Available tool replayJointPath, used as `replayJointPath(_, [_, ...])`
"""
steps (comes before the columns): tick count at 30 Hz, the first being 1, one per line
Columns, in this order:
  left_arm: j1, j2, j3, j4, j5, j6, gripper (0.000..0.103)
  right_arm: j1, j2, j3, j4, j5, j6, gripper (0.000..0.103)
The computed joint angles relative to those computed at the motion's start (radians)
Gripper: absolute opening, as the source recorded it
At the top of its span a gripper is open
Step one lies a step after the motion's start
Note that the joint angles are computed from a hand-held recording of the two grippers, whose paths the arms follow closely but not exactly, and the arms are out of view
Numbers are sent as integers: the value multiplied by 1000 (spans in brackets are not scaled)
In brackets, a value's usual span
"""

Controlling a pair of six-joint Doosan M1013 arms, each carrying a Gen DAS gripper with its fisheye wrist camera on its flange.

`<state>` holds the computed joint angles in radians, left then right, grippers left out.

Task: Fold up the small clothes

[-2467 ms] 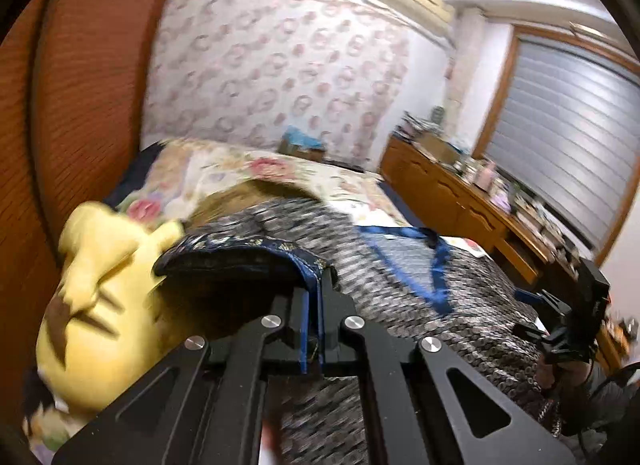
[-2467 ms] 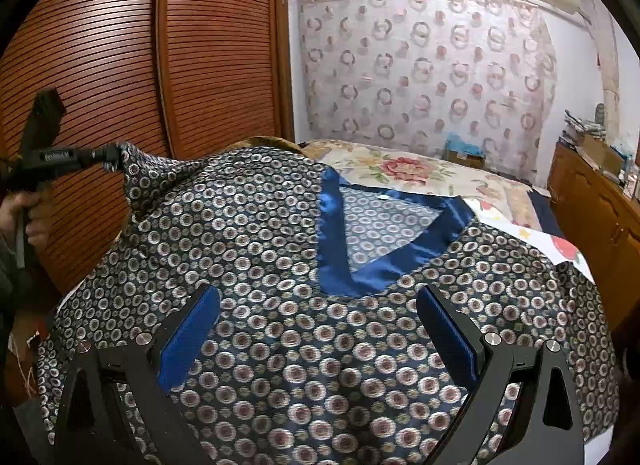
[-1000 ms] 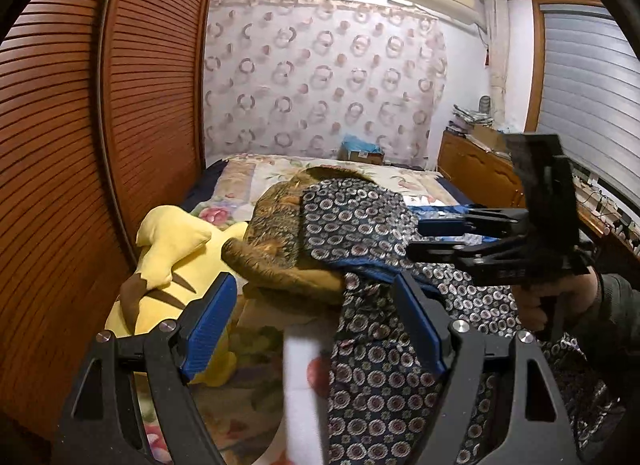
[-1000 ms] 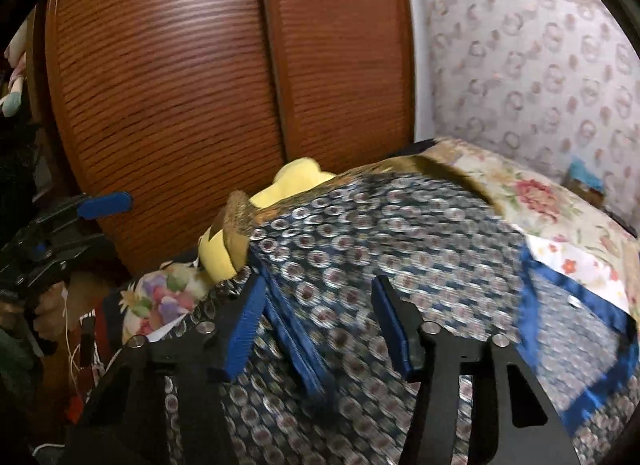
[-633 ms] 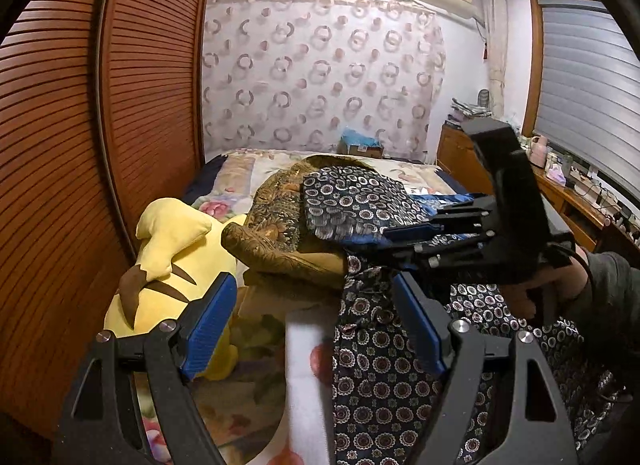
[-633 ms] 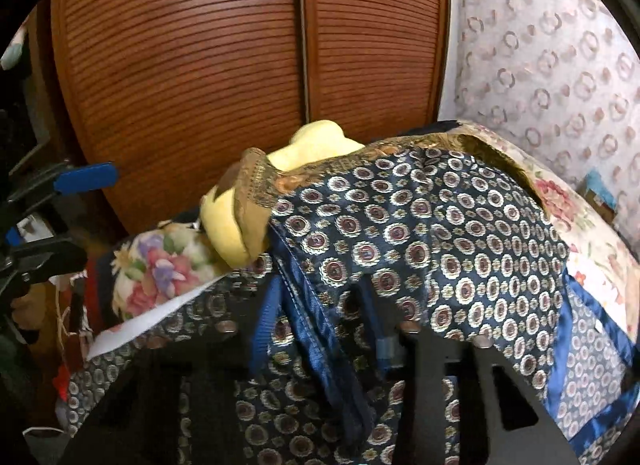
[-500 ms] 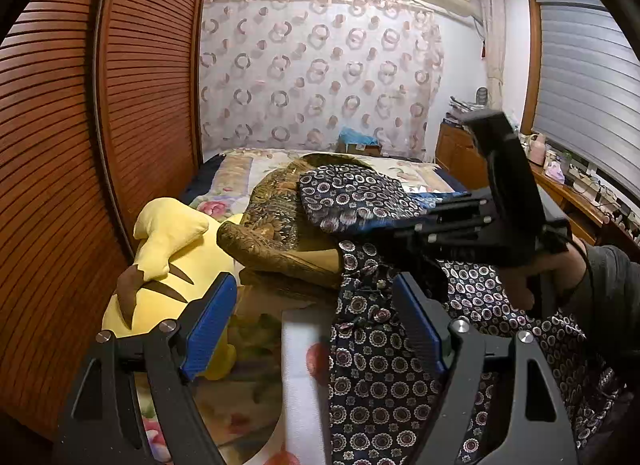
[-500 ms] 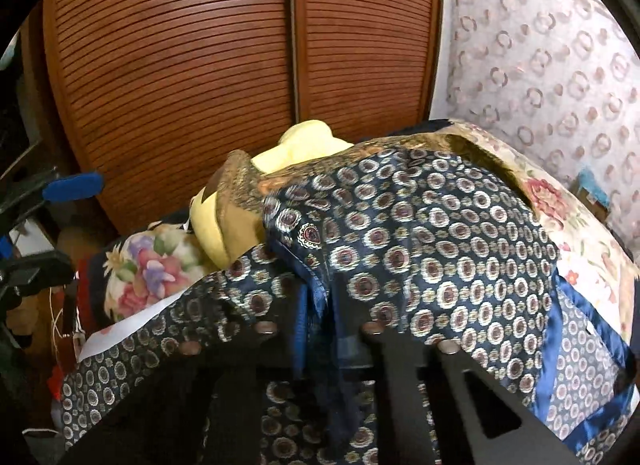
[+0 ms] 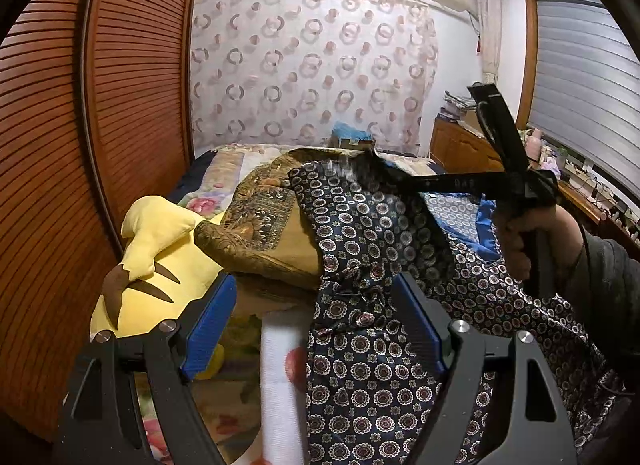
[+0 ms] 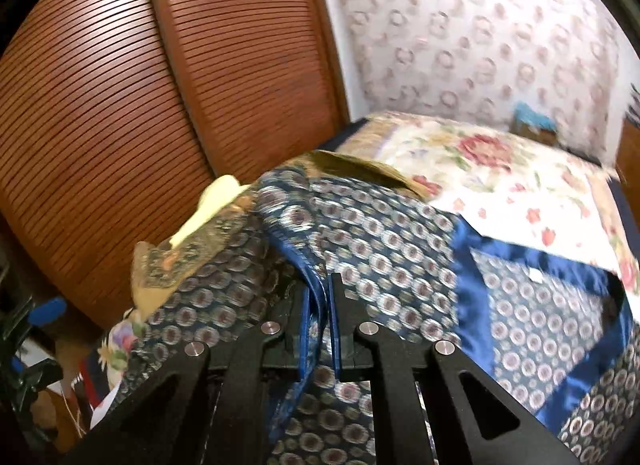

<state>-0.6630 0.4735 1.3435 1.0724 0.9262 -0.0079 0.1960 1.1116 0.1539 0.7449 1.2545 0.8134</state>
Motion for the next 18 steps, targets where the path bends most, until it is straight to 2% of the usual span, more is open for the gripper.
replayJointPath(1, [0, 2, -3, -2, 0, 2, 81, 1, -15, 33, -15, -29, -1, 13])
replayJointPath(3, [2, 5, -6, -8, -4, 4, 81, 0, -42, 91, -10, -60, -15, 28])
replayJointPath(7, [3, 20, -33, -26, -2, 31, 81, -10, -127, 249, 37, -123, -118, 38])
replayJointPath(9, [2, 28, -46, -32, -3, 44, 81, -19, -158, 307, 51, -143, -171, 40])
replayJointPath(12, [2, 43, -73, -51, -3, 70, 81, -45, -241, 455, 85, -183, -275, 41])
replayJointPath(18, [8, 86, -139, -117, -29, 147, 81, -107, -335, 609, 59, -232, -352, 41])
